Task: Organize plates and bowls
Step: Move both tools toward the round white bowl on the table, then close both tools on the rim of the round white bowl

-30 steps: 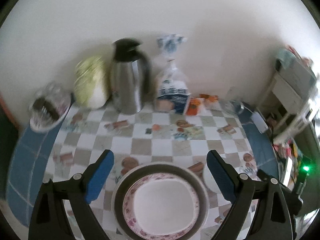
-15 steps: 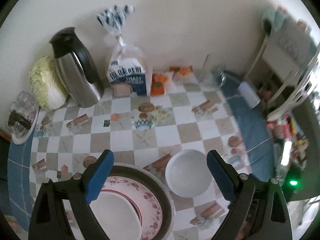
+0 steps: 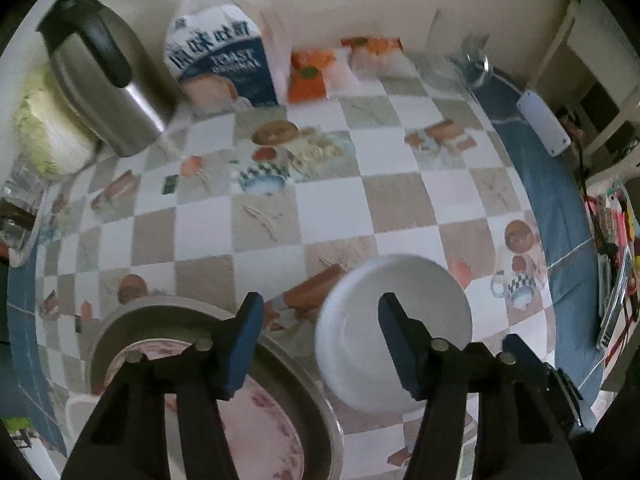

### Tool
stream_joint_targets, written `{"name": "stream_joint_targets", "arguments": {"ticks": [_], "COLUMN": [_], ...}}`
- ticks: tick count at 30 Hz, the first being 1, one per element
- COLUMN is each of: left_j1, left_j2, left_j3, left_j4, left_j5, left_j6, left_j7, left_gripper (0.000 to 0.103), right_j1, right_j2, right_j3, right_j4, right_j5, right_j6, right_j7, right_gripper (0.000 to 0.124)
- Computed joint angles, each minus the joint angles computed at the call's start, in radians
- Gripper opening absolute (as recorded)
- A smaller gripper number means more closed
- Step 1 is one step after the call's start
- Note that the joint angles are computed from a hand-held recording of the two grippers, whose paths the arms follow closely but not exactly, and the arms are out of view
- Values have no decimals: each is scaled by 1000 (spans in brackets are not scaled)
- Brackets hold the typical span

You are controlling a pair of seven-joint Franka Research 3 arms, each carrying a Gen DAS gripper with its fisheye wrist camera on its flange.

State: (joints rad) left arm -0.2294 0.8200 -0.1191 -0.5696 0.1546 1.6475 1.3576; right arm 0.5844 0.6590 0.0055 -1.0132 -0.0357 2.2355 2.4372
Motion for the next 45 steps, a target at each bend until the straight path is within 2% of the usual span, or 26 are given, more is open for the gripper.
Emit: {"name": "stream_joint_targets", "arguments": {"ticks": [2,3,5,8,11,14,17,24,28,32,38,45], "left_j1": [-4,-2,6,11,6,21,33,48,63,65,87,112], "left_j2": [25,29,21,21,19,-31,-54,-113,-168,-203,-249,-337], "left_j3": [-1,-3,-10,-16,-8,-15,-28,-66,-77,-78,-82,-86], "left_j4": [28,26,-5,-22,-31,-125,-167,-289,-397,-438,-482,-556], "left_j5": [-3,-9,-22,-30,-16,-20,-33,-90,-119,-118,-139,-165], "left_j6": [-16,-17,-2,-6,-11,41,55,88,168,204,261,331], "left_j7": [6,5,3,12,11,6,7,27,17,31,39,63], "left_gripper": [49,48,36,25,21,14,11,11,11,10,10,10], "right_j1": [-9,-12,-18,-19,-7,-7,-21,-31,-48,-38,-44,-20], "right_j2": [3,4,9,23,49,54,13,-61,-102,-91,-107,-122], "right_j3": [12,17,28,35,25,21,29,18,27,20,33,17], "right_j4": [-7,-10,-12,8,58,63,-21,-136,-218,-188,-214,-171], "right_j5": [20,29,50,72,65,69,96,83,98,66,79,35], "right_j6": [17,28,46,46,10,-8,57,83,131,91,148,153], "right_j7": [-10,-16,-33,-57,-66,-62,-55,-39,-31,-30,-58,-44], "right_gripper": [48,45,37,26,16,9,8,8,8,8,9,9]}}
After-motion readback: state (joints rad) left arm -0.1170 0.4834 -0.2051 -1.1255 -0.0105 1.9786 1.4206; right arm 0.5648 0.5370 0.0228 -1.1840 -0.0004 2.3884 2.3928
